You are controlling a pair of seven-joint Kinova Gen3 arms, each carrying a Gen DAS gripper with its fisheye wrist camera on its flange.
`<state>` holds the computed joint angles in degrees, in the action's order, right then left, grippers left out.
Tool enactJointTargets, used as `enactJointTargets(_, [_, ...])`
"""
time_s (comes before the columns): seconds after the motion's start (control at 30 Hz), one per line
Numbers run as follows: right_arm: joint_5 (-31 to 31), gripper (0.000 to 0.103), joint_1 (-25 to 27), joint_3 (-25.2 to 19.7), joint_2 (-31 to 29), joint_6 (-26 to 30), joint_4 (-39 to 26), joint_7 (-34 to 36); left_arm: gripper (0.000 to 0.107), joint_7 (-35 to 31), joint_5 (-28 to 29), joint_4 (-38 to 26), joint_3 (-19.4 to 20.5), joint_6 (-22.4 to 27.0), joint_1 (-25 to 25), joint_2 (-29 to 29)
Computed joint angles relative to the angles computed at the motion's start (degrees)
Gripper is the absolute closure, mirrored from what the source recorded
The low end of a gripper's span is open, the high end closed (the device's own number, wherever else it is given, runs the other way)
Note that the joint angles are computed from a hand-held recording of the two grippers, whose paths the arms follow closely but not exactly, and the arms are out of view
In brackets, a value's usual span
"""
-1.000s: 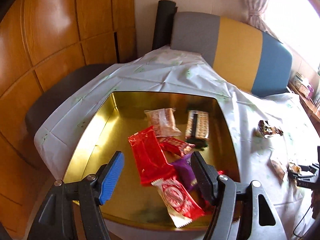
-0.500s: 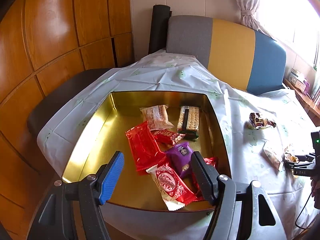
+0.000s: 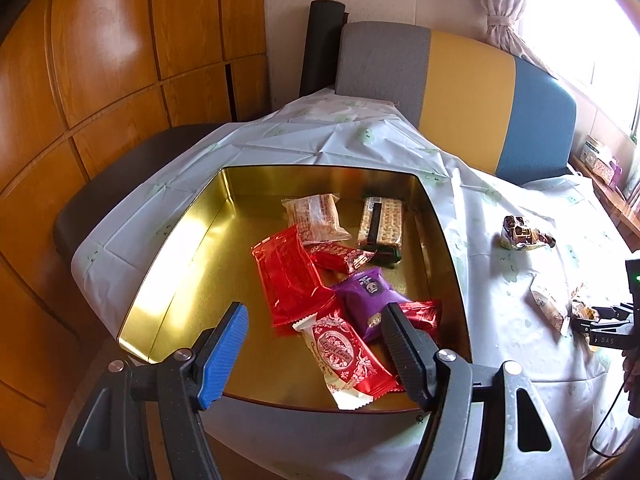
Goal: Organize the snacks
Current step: 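Carry the clear seed bag into the gold tin and open the right tool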
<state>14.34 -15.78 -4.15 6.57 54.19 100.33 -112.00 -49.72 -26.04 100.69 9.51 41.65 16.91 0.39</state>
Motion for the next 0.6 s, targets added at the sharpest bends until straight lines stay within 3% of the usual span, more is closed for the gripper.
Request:
enactJointTargets(0.3, [1.6, 0.042, -0.8, -0.3, -0.1, 0.1, 0.3, -1.4, 0.038, -0.2, 1.0, 0.1, -0.3, 0.6, -0.3, 0.3])
enactJointTargets(0.6, [-1.7, 0.043, 0.8, 0.3, -0.4, 0.1, -0.2, -0.6, 0.038, -0.1, 1.5, 0.9, -0.9, -0.3, -1.5, -0.5])
